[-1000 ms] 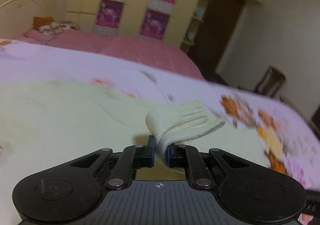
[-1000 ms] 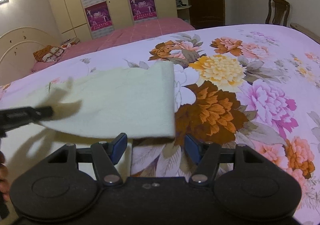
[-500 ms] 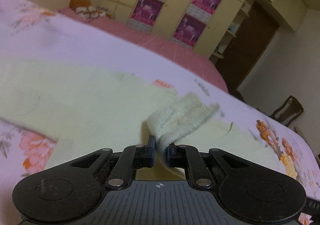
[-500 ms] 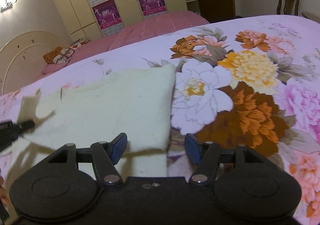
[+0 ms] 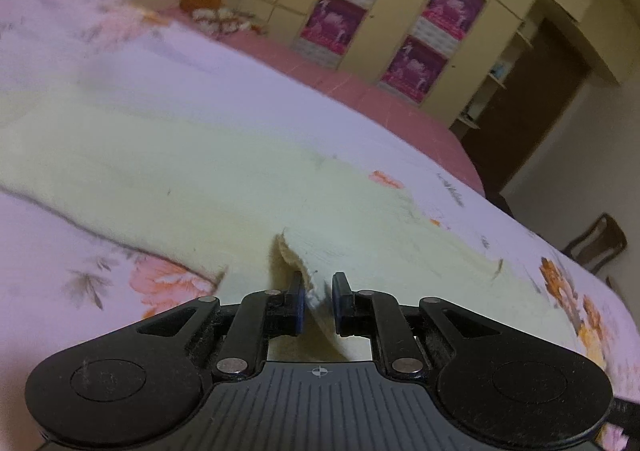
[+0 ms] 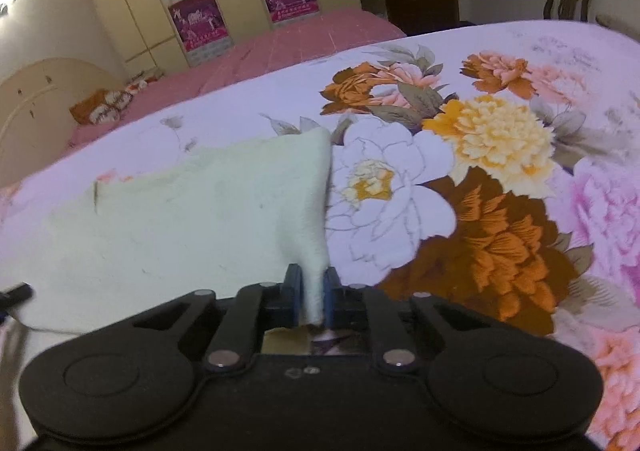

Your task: Fold small clothes

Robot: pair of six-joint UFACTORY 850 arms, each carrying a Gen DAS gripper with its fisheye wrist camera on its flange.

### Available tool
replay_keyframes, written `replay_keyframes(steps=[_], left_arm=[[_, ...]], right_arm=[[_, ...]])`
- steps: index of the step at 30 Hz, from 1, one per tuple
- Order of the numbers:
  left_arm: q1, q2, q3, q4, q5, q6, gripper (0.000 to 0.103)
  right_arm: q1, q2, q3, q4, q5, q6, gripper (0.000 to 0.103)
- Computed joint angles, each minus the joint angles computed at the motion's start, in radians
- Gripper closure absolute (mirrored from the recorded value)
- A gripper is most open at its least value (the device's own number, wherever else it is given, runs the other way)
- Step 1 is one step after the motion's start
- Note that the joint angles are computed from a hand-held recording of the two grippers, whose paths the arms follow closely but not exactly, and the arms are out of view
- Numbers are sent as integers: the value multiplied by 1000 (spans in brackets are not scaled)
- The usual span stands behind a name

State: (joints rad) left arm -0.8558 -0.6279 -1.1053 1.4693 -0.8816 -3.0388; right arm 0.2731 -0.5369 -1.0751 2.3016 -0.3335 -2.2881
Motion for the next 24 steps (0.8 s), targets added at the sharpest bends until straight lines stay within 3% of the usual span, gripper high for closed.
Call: replay_keyframes(steps=[4,6,8,10,13,14,15,16,17,24], left_arm=[[-8,15,-4,29,-25,32,90],[-16,23,-2,25,-48,43,90],[-35,20,-15,-3,-116,60,90],[-50,16,-26,-19,-171,82,90],[-51,29,-24,-23,-186,88,88],[-48,31,-24,-14,-176,93,83],[-39,29,-29,-2,-148,108,58],[-34,24,-34,4,-125,115,26],[-29,18,-40,10,-107,115,17],[20,-38,-74,-71,-9,220,17]], right_arm=[[18,15,13,210,31,-217,92],[14,22,17,191,13,-186,90],[15,26,16,222,-13,-197,79],[22,28,11,242,-34,-242,78],[37,15,-16,203,-32,-241,78],[42,8,-27,179,-27,-221,78],[47,0,-38,166,-21,-211,78],[54,-9,-49,158,-14,-205,78],[60,-19,-60,143,-5,-195,78],[87,-57,-74,330,36,-476,80]])
